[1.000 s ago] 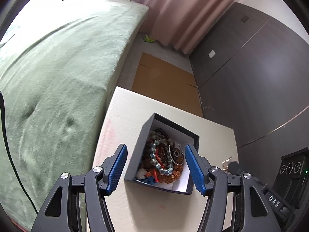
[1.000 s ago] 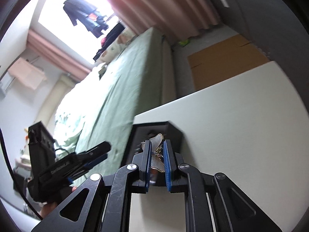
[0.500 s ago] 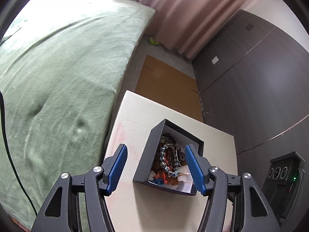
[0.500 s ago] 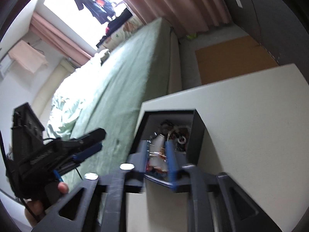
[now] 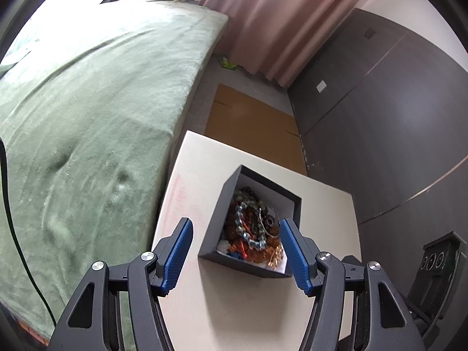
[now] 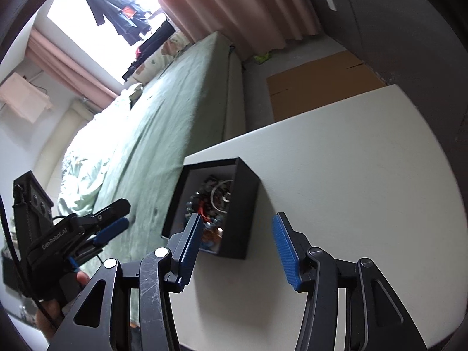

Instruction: Organize jewelry

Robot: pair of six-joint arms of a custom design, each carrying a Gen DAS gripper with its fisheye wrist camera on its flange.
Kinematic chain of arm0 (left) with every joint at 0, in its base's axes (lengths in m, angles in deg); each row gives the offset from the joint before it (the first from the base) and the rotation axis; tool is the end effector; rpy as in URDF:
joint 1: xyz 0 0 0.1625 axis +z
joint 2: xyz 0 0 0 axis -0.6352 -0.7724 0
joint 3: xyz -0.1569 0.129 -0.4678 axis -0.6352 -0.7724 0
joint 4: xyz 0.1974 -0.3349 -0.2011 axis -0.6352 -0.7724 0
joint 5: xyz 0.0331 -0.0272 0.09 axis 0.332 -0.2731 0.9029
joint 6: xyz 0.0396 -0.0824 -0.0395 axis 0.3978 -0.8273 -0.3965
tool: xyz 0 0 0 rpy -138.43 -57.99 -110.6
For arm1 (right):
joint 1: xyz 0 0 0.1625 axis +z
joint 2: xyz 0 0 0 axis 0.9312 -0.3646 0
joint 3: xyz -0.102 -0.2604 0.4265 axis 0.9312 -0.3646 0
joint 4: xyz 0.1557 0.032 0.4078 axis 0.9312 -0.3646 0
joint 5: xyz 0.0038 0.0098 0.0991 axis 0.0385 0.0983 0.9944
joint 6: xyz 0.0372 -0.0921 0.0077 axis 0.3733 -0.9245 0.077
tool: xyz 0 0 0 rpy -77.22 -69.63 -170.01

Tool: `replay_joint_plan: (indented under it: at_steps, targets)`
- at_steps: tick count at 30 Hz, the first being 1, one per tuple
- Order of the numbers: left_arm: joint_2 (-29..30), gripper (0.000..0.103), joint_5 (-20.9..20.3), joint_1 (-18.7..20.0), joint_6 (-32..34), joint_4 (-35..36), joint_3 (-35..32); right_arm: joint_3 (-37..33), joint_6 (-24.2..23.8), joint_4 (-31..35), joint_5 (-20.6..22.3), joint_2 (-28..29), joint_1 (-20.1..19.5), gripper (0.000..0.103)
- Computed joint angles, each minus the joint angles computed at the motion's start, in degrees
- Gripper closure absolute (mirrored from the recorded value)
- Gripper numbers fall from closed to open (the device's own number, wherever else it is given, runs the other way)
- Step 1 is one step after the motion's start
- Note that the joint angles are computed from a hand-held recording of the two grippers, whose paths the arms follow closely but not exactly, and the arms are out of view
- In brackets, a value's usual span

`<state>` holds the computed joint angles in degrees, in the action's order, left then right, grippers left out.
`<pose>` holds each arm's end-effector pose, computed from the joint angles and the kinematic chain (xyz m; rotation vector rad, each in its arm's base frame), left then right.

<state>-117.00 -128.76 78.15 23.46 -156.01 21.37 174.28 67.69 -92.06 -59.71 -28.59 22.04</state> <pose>-0.4099 -0.5603 0.1376 0.3859 2.7668 -0.6069 0.1105 -0.4796 0.3795 -0.1768 -2.6847 1.0510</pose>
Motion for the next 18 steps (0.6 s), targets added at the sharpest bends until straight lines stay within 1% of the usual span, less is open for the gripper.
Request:
replay_joint_plan:
  at_steps: [4,9,12,13,15,16,18]
  targets:
    - [-0.32,0.040,1.07,-1.52,0.85,-1.79,1.45,0.92,-0.18,-0.18,-1.72,-1.57,0.41,0.044]
    - [-0.45,0.040,2.79,-3.54,1.53,-3.31,2.92,1.82,0.09,0.46,-4.15,-3.72,1.50,0.043]
    - [-0.69,0.039,3.50,-4.89,3.27,-4.83,3.90,2.51,0.29,1.06,-5.85,-5.22,2.40,0.039]
    - [-0.74,0.038,3.83,-5.59,4.15,-5.10,4.23,2.70,0.39,0.93,-6.60,-5.47,2.80,0.036]
    - [-0.89,0.031,4.70,-6.59,4.40,-5.91,4.92,3.06,0.29,1.22,-8.12,-6.24,3.59,0.033]
    - [-0.97,0.028,5.15,-7.19,4.44,-6.74,5.35,3.26,0.18,1.14,-8.47,-6.58,3.77,0.032]
    - [-1.14,0.020,6.07,-8.15,4.82,-7.94,5.99,3.72,0.06,0.85,-8.88,-7.42,4.09,0.030]
